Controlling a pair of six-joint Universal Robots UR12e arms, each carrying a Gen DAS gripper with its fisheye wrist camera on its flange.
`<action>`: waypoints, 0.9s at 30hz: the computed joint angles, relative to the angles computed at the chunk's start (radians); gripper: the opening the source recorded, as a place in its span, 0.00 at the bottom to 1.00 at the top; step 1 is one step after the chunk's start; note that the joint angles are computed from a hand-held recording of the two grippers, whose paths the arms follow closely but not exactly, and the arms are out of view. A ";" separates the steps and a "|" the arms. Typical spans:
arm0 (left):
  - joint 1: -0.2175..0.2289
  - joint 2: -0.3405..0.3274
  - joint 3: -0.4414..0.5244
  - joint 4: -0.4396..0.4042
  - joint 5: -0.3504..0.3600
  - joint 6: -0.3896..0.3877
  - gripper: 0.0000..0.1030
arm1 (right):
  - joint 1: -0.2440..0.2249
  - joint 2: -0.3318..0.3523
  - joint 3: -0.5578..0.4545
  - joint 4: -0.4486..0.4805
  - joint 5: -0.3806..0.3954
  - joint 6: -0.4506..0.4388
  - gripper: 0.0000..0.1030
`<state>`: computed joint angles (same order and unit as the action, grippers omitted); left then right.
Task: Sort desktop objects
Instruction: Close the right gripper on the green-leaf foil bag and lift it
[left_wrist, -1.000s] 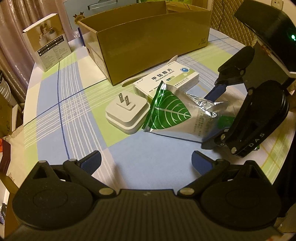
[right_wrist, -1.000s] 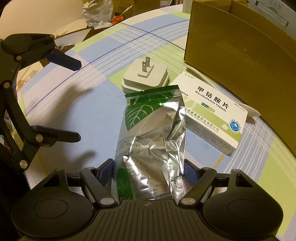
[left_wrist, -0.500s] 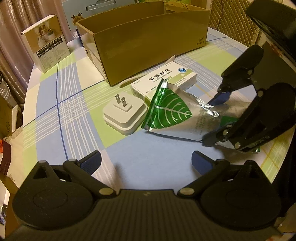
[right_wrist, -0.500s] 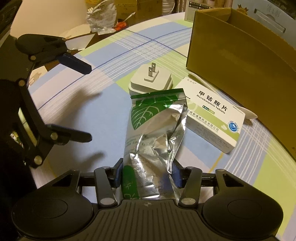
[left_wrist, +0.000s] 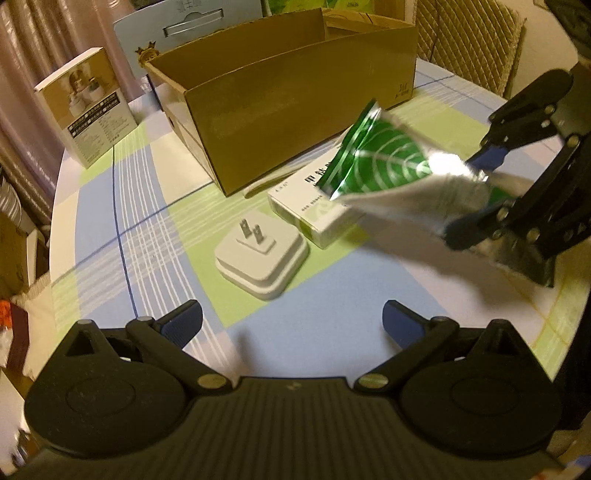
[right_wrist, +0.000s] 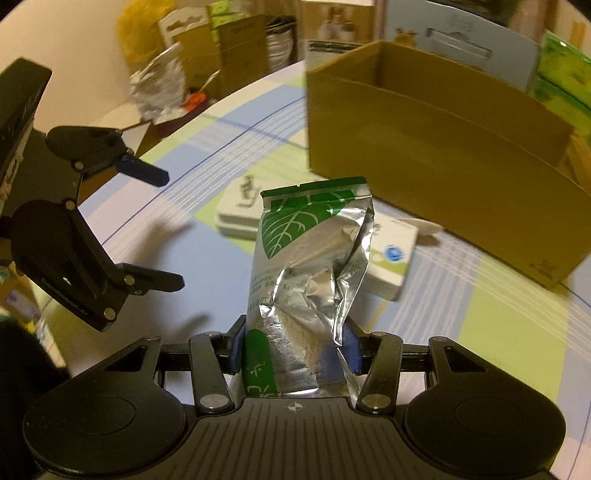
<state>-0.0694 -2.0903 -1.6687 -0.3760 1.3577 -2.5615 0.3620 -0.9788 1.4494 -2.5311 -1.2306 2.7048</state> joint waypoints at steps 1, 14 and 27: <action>0.000 -0.007 0.009 0.002 0.005 0.010 0.99 | -0.001 0.001 -0.002 -0.006 -0.005 0.016 0.46; 0.009 -0.106 0.150 -0.082 -0.032 0.171 0.94 | -0.008 0.056 -0.059 -0.054 -0.016 0.188 0.47; 0.021 -0.146 0.215 -0.210 -0.127 0.222 0.80 | -0.009 0.088 -0.084 -0.088 0.002 0.257 0.47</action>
<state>-0.0488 -2.2368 -1.4536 -0.5858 1.2311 -2.3395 0.3528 -0.8905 1.3654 -2.6196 -1.2287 2.9616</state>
